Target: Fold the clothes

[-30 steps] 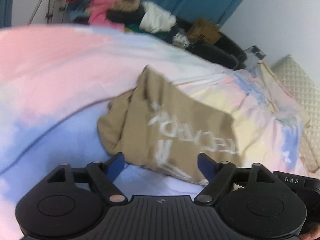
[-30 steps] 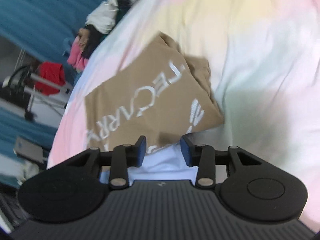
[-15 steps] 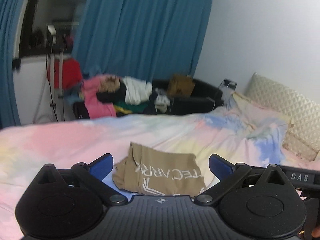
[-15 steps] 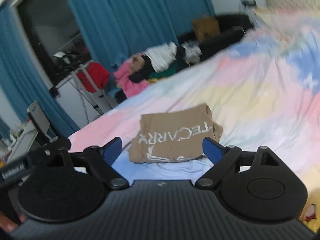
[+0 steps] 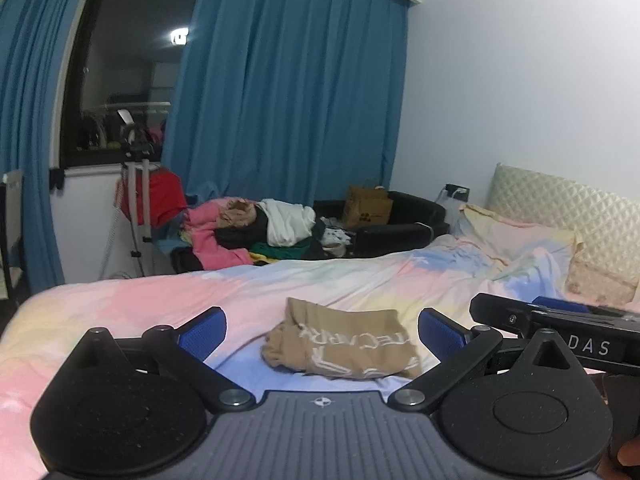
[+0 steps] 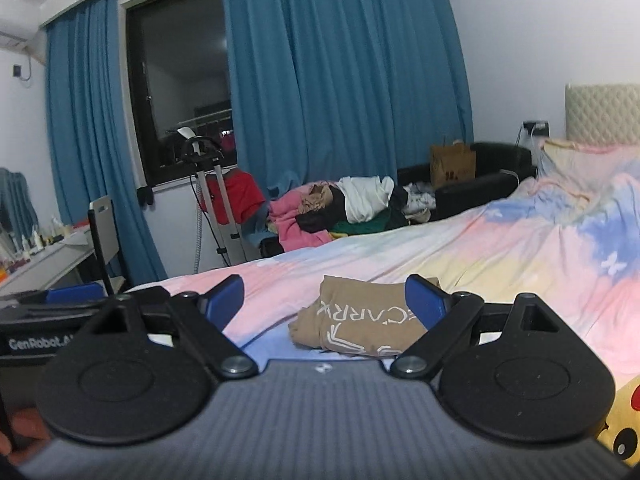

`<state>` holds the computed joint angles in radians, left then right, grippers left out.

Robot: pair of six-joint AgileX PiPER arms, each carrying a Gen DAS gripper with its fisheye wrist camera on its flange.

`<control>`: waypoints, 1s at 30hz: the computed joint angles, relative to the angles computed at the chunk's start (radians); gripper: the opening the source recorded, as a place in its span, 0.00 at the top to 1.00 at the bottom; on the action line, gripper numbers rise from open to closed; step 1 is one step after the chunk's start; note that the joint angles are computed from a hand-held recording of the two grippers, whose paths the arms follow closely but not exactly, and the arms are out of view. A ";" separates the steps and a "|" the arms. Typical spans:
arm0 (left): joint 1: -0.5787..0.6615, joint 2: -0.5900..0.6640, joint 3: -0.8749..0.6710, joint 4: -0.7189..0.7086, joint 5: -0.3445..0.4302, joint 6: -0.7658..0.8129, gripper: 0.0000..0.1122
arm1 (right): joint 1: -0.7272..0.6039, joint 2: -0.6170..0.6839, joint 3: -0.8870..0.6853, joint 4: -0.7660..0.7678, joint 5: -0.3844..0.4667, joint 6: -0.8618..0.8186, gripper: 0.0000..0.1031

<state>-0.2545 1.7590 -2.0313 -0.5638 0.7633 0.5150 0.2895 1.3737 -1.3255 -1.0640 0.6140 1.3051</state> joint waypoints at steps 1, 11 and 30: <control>0.000 -0.026 0.058 -0.007 -0.040 0.031 0.09 | 0.016 0.001 0.016 -0.043 0.009 0.040 0.14; 0.040 -0.088 0.306 -0.222 -0.146 0.268 0.09 | 0.072 0.078 0.123 -0.280 0.046 0.311 0.14; 0.094 -0.020 0.353 -0.335 -0.190 0.389 0.09 | 0.056 0.201 0.185 -0.460 0.079 0.571 0.14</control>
